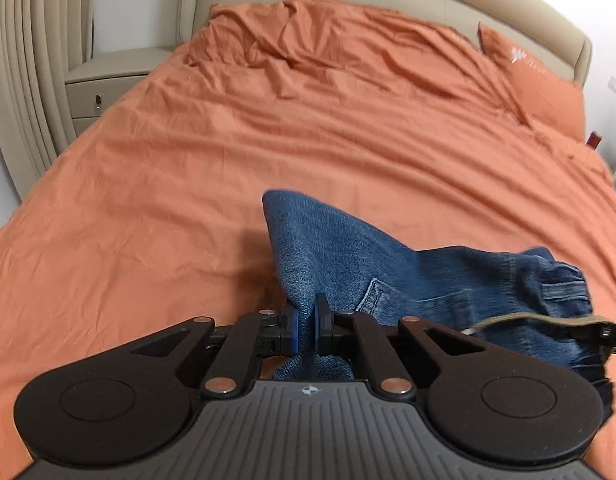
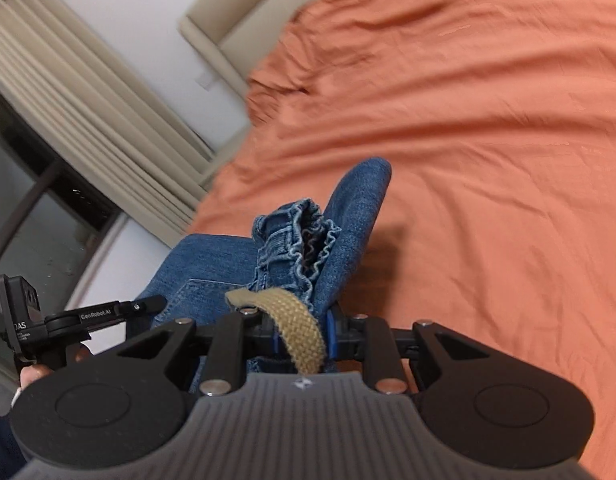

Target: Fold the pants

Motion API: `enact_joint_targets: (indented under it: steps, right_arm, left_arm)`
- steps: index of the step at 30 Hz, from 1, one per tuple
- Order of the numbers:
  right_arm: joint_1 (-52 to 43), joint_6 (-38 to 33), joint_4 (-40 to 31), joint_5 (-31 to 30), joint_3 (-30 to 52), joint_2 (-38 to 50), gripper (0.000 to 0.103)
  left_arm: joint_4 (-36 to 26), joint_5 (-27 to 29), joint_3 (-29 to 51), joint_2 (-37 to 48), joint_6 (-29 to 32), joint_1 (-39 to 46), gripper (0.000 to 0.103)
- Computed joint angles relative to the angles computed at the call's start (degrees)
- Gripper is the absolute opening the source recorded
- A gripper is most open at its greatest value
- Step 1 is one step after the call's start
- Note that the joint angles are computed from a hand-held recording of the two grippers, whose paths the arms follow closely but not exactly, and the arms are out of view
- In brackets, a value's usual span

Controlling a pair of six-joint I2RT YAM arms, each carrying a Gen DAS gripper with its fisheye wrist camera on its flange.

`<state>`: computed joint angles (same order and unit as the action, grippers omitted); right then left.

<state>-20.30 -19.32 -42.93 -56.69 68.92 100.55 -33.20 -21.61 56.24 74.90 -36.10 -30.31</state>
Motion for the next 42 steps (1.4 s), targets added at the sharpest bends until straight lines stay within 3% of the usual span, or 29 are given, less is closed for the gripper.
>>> enact_joint_targets:
  steps: [7,10,13,15,17,20,23,27,31,33,42]
  right_arm:
    - [-0.72,1.95,5.44,1.96,-1.17,6.66,0.017]
    - [0.52,1.99,8.48,4.47,-2.84,5.55,0.018]
    - [0.81,1.56,5.83,6.19,-1.44,4.76,0.021]
    - [0.9,0.04,4.36,8.15,-1.13,2.48,0.027]
    - [0.64,-1.73,4.46,9.86,-1.85,-0.66,0.032]
    - [-0.82,-5.08,5.83,11.92,-4.85,-7.09,0.033]
    - [-2.11,-9.68,5.2,10.15,-8.01,-14.29,0.034]
    - [0.13,-16.37,4.42,8.25,-13.38,-23.11,0.033]
    - [3.91,-17.46,8.84,13.39,-19.66,-27.68,0.033]
    - [4.89,-17.51,11.85,16.97,-22.09,-27.33,0.033]
    - [5.98,-18.81,18.15,20.45,-25.39,-20.57,0.037]
  left_arm:
    - [6.48,5.11,-7.93,-1.96,1.55,5.51,0.013]
    - [4.69,3.55,-7.87,-1.26,1.44,5.52,0.025]
    - [-0.49,0.7,-6.69,-2.52,-0.65,5.55,0.028]
    - [-6.61,-2.27,-4.84,-4.53,-3.61,4.7,0.017]
    - [-11.71,-4.68,-3.99,-8.2,-5.02,2.63,0.017]
    - [-18.55,-8.36,-2.22,-13.46,-9.39,-3.94,0.017]
    - [-24.32,-11.76,1.11,-12.97,-13.92,-12.35,0.017]
    - [-25.98,-14.18,2.25,-9.8,-19.71,-21.25,0.018]
    - [-25.42,-14.13,-0.25,-6.92,-22.33,-23.7,0.018]
    - [-24.69,-13.6,-2.91,-7.75,-24.12,-24.22,0.018]
    - [-17.72,-8.74,-9.97,-7.42,-22.17,-21.36,0.02]
